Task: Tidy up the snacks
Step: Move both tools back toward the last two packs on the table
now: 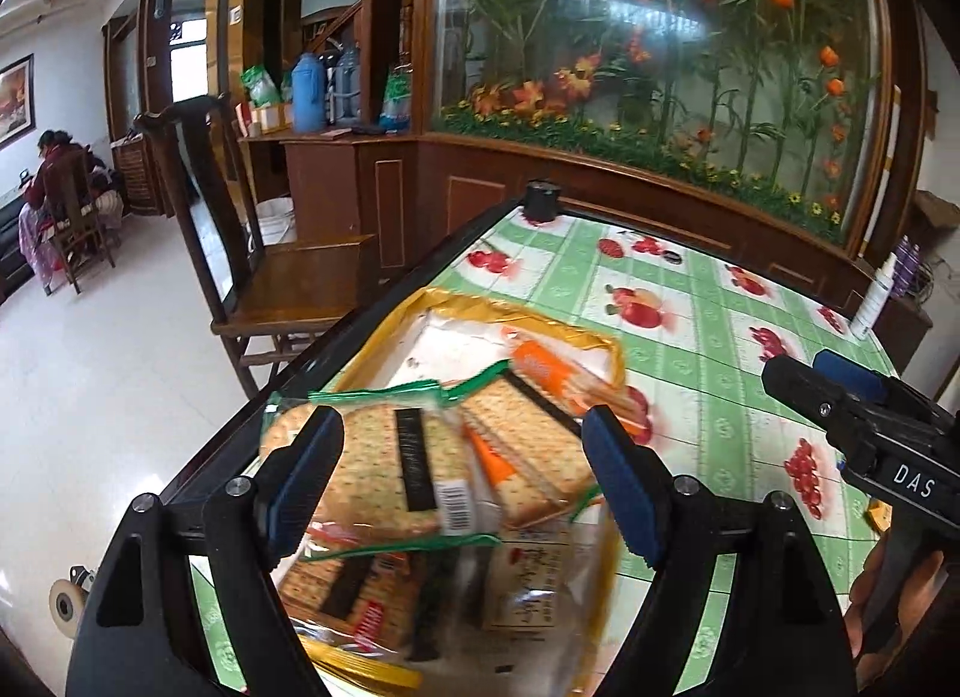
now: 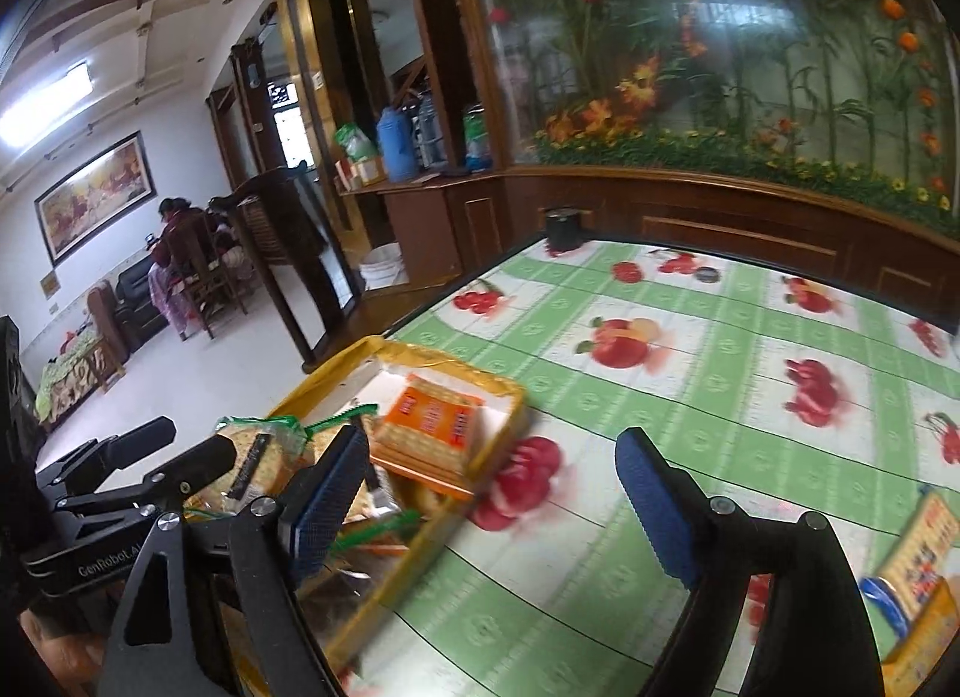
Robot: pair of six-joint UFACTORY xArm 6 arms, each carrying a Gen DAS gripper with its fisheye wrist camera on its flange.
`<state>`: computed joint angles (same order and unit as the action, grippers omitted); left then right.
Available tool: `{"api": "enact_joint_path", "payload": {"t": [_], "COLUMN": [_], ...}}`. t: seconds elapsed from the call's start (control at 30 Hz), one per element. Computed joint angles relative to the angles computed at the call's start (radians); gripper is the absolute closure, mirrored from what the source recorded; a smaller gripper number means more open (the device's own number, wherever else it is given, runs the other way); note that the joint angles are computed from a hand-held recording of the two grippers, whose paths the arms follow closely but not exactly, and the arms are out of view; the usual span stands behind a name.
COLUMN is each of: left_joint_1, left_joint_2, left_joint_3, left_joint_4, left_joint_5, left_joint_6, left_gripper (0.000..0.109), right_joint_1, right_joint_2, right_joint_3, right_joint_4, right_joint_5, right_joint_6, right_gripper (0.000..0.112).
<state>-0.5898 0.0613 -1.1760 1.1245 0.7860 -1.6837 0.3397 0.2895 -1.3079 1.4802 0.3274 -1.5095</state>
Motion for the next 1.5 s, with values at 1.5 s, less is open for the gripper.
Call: {"api": "enact_joint_path", "payload": {"t": [1.5], "left_joint_1": [-0.123], "left_joint_2": [0.330], "left_joint_3": [-0.404], "left_joint_4": [-0.158], "left_joint_5": [-0.029], "left_joint_6": [0.316], "left_gripper": [0.026], "right_joint_1": [-0.452], "right_joint_2": [-0.063], "right_joint_3": [0.185], "right_joint_4": [-0.119], "right_joint_5": [0.006], "right_joint_6": [0.045], "right_gripper": [0.010]}}
